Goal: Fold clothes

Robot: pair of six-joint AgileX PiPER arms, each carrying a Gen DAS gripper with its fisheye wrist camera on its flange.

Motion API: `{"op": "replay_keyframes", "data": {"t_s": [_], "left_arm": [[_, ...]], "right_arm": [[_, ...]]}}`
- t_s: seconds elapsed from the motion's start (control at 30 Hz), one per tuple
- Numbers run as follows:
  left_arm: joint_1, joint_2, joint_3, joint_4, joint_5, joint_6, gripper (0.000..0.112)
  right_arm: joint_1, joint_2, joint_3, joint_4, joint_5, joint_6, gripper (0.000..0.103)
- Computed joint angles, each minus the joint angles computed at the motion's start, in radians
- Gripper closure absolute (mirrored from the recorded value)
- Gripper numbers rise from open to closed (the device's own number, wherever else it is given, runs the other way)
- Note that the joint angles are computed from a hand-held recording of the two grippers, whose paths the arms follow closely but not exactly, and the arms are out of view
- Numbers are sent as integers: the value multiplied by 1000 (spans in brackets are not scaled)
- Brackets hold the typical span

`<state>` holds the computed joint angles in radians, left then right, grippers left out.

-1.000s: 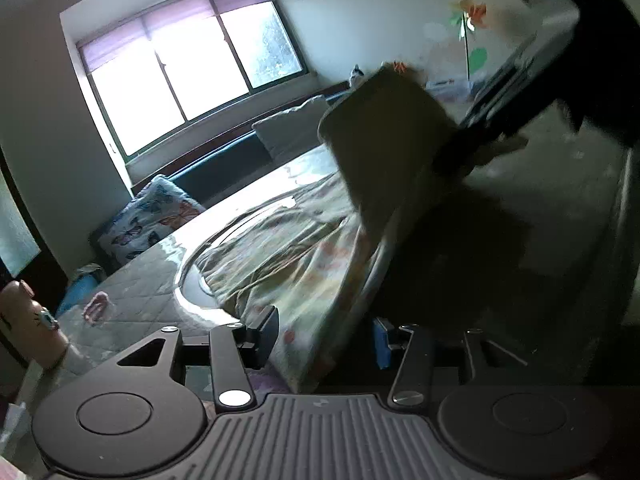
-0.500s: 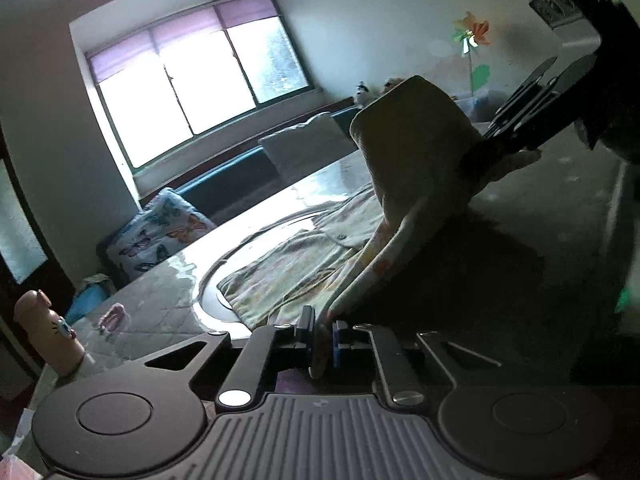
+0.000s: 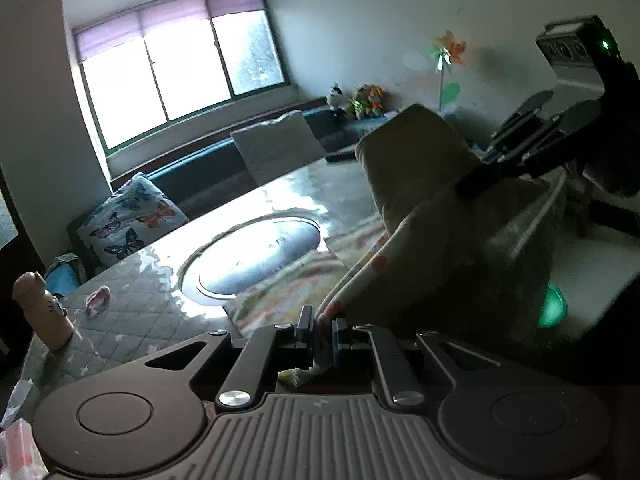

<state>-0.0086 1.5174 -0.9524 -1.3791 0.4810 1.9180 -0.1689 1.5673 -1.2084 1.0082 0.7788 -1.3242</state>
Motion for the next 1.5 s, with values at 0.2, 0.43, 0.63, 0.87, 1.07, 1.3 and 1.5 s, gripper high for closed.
{"op": "replay_keyframes", "data": {"t_s": [0.2,0.43,0.63,0.87,1.07,1.3,1.5], "left_arm": [[-29,142,-164,2,-55,-71,103],[-67,416,-527,382,-81,-556,103],[-84,665,-865,710,3,-997,103],[-108,758,-969,887,14,-1194,103],[-108,768,-992,937,26,-1267,97],[-111,791,-1033,1052,22,-1397,83],[-117,791,-1059,1191,24,-1570,83]], "right_arm": [[17,154,-232,-61,22,102,98],[58,449,-661,-240,86,337,98],[95,694,-955,-374,95,541,96],[102,656,-733,-329,-187,479,79],[60,559,-531,-142,-244,331,78],[17,595,-496,-182,-253,450,80],[1,602,-539,-184,-257,519,79]]}}
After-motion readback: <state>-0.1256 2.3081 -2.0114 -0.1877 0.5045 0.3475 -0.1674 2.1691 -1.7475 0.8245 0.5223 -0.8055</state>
